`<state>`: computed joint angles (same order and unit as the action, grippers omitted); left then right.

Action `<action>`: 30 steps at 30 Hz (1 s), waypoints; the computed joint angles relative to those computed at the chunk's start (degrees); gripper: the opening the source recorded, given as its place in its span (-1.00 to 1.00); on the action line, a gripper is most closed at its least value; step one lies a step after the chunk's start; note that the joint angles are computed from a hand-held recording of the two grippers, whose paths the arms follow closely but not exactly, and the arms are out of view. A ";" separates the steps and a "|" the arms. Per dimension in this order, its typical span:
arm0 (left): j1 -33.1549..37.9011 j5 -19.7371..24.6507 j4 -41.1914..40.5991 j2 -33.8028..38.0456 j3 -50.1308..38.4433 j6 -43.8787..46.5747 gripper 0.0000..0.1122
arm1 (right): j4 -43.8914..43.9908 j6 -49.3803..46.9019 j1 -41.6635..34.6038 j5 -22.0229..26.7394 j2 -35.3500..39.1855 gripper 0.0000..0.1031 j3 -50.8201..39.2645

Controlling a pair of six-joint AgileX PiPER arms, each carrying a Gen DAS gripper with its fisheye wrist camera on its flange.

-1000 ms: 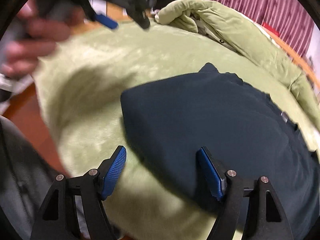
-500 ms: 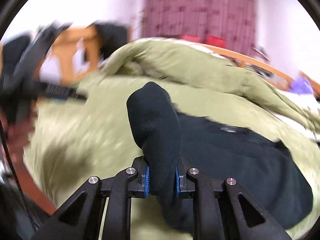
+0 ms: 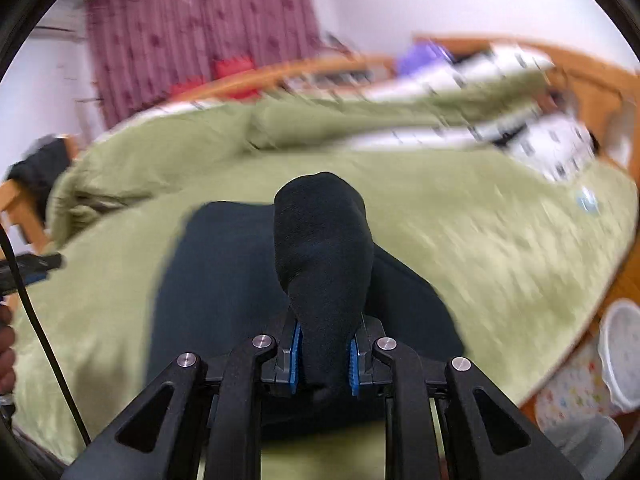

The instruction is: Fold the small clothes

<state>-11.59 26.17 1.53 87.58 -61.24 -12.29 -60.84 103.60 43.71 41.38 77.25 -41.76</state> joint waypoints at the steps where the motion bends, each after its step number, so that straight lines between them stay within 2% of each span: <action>1: -1.55 -0.21 1.04 1.14 -0.44 -1.75 0.07 | 2.63 -3.00 -4.24 -5.17 -1.14 -0.67 2.63; 3: -3.86 -0.49 2.41 3.23 -1.26 -4.40 0.07 | 6.85 -9.28 -10.49 -11.92 -1.40 -0.50 5.00; 4: -4.92 -0.58 2.97 4.04 -1.54 -5.43 0.07 | 8.60 -12.36 -12.10 -12.62 -1.46 -0.42 5.53; 5: -5.84 -0.74 3.56 4.74 -1.77 -6.34 0.07 | 9.07 -13.16 -12.17 -11.93 -2.36 -0.25 6.30; 6: -6.63 -0.86 4.24 5.24 -1.97 -7.27 0.07 | 8.10 -11.66 -10.72 -9.11 -4.24 -0.14 7.05; 8: -7.99 -1.14 5.15 6.31 -2.53 -8.41 0.07 | 6.65 -11.40 -9.94 -6.43 -7.17 -0.11 7.61; 11: -9.45 -1.37 5.24 8.10 -3.97 -9.52 0.07 | 2.56 -9.72 -6.46 0.08 -12.28 -0.10 8.29; 12: -9.57 -1.54 3.81 8.70 -4.49 -8.60 0.07 | 2.27 -11.65 -7.32 -0.78 -12.92 -0.09 7.65; 13: -9.73 -1.69 1.88 9.35 -5.00 -7.31 0.07 | 3.83 -15.44 -9.42 -3.64 -13.25 -0.08 6.95; 14: -10.00 -1.58 0.43 10.17 -5.76 -6.48 0.07 | 5.61 -19.14 -12.06 -7.68 -12.07 -0.09 6.25; 17: -11.46 -1.67 0.05 11.64 -6.90 -7.24 0.07 | 9.90 -26.88 -14.93 -14.96 -5.81 -0.10 4.61; 18: -11.96 -1.55 0.90 12.00 -7.23 -8.03 0.07 | 9.00 -27.28 -14.61 -14.81 -2.48 -0.19 3.63; 20: -13.15 -1.05 3.62 12.27 -7.51 -10.50 0.07 | 5.28 -24.65 -12.71 -9.35 5.47 -0.45 1.80; 22: -13.82 -1.25 5.16 11.69 -6.78 -11.87 0.07 | 6.33 -24.04 -14.47 -8.70 9.38 -0.54 1.58; 24: -13.94 -1.16 5.32 11.14 -6.29 -11.87 0.07 | 7.47 -25.56 -15.36 -8.74 9.37 -0.56 1.32; 26: -14.28 -1.01 5.83 10.22 -5.52 -12.41 0.07 | 7.34 -26.13 -13.90 -6.46 8.78 -0.57 0.66; 30: -15.16 -0.40 8.58 7.02 -3.04 -15.48 0.07 | 10.44 -28.14 -14.00 -5.42 2.61 -0.54 1.54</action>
